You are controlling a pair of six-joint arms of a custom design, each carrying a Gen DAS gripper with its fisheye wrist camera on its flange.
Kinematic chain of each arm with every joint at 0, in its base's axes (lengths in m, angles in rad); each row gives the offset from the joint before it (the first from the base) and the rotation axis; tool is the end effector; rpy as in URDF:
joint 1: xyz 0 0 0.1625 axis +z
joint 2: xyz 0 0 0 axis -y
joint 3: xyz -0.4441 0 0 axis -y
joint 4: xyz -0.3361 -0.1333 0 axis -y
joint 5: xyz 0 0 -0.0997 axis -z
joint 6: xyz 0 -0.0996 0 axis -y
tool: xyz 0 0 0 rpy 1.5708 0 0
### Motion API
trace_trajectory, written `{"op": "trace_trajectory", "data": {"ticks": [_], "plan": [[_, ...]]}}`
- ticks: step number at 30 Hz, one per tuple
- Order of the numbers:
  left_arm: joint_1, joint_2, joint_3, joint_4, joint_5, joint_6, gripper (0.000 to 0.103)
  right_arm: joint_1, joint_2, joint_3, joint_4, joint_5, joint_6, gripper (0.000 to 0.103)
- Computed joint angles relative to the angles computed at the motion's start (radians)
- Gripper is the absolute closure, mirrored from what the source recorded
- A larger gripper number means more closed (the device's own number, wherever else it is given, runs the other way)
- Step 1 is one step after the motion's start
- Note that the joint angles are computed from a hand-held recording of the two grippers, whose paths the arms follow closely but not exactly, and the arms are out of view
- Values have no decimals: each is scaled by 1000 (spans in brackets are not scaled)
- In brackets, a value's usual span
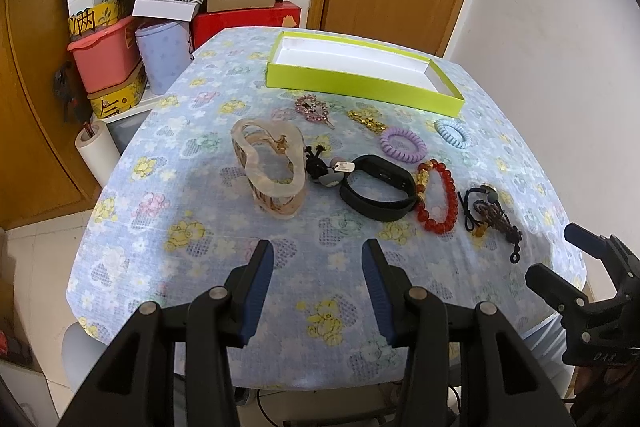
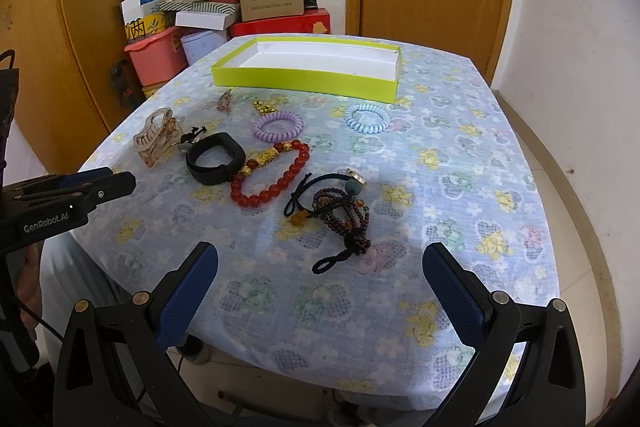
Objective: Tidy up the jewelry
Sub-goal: 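Grasp the beige claw clip with the left tool while the right tool grasps the black beaded bracelet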
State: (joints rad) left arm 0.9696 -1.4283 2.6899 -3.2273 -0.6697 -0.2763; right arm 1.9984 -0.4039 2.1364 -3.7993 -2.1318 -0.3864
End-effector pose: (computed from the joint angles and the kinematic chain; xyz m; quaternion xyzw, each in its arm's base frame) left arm 0.0153 -0.3514 0.2632 0.0585 0.8849 -0.3413 0.3115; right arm 0.2730 -0.4054 -0.0214 0.3063 -0.8823 0.2414 0.2635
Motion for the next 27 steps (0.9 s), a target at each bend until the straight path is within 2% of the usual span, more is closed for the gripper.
{"op": "trace_trajectory", "data": {"ticks": [7,11,17,22,27], "plan": [[28,13,-22,-14,6,22,55,-16,-5,-8,1,29,-16,1],[52,37,-41,-73,14,70,55,-29,-6,-22,10,49,-26,1],[133,68,-120,-87,-24,109,55,-45,-12,-50,52,56,-18,1],[183,106,-172,-104,-55,128,46,-54,-7,-76,83,56,-26,1],[208,150,-213,-111,-58,150,45,-61,2,-105,119,51,-41,1]]}}
